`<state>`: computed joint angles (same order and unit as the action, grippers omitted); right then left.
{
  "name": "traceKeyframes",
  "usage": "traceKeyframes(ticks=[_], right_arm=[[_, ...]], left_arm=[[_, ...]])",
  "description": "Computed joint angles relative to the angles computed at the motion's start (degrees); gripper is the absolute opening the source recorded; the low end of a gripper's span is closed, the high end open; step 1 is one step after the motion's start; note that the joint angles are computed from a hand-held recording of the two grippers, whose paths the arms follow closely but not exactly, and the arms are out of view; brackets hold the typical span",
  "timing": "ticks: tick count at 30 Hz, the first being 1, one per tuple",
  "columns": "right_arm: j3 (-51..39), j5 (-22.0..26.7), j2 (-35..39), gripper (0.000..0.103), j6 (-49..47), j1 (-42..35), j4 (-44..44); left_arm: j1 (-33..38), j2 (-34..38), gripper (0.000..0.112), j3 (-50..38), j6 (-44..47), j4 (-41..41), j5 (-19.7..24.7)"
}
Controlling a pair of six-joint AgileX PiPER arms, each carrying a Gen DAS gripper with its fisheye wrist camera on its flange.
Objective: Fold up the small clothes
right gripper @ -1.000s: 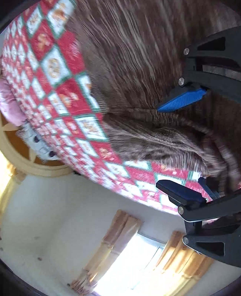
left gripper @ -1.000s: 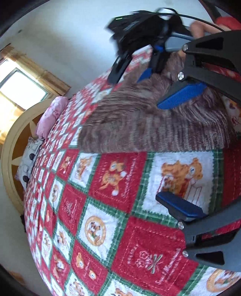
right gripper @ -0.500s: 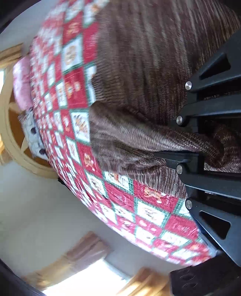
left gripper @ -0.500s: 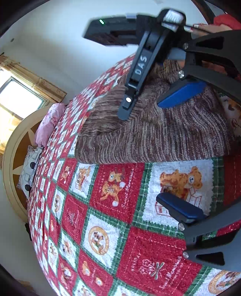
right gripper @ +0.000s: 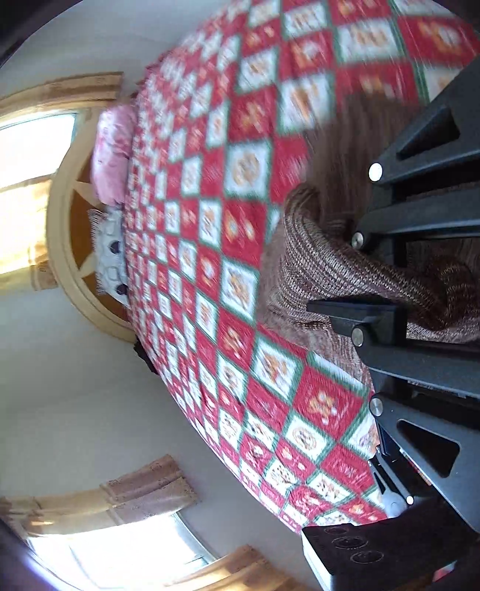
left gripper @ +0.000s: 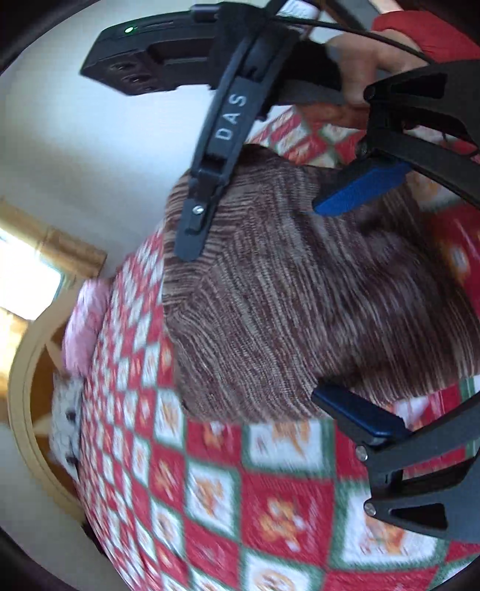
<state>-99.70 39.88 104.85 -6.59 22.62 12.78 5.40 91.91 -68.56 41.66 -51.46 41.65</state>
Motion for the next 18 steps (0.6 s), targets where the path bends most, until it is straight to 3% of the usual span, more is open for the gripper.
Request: traceKeyframes(ticks=[4,9,12,14,16,18], right_arm=[[3.55,-0.91,-3.31,0.010,-5.87,-4.95,-0.15],[4.69,3.71,2.88,0.010,-10.59,-12.77,6.00],[8.84,3.07,3.93,0.012,-17.49,-17.40,19.34],[9.81,4.81,4.01,0.017,-20.11,-20.36,27.72],[10.07,7.19,3.74,0.030,-19.27,-22.00,30.59],[13.87,7.16,0.89,0.036,-21.51,-23.60,34.72]], left_arm=[[-5.34,1.38,0.095,-1.74,-1.64,3.12,-0.98],[-5.43,1.73,0.095,-0.01,-1.13,2.29,1.10],[-3.25,0.60,0.095,2.23,1.05,0.48,1.99],[-2.84,-0.86,0.095,3.87,0.35,0.34,1.81],[-0.67,-2.58,0.095,5.93,1.13,-0.70,2.74],[0.72,-3.70,0.095,7.35,1.08,-0.74,2.56]])
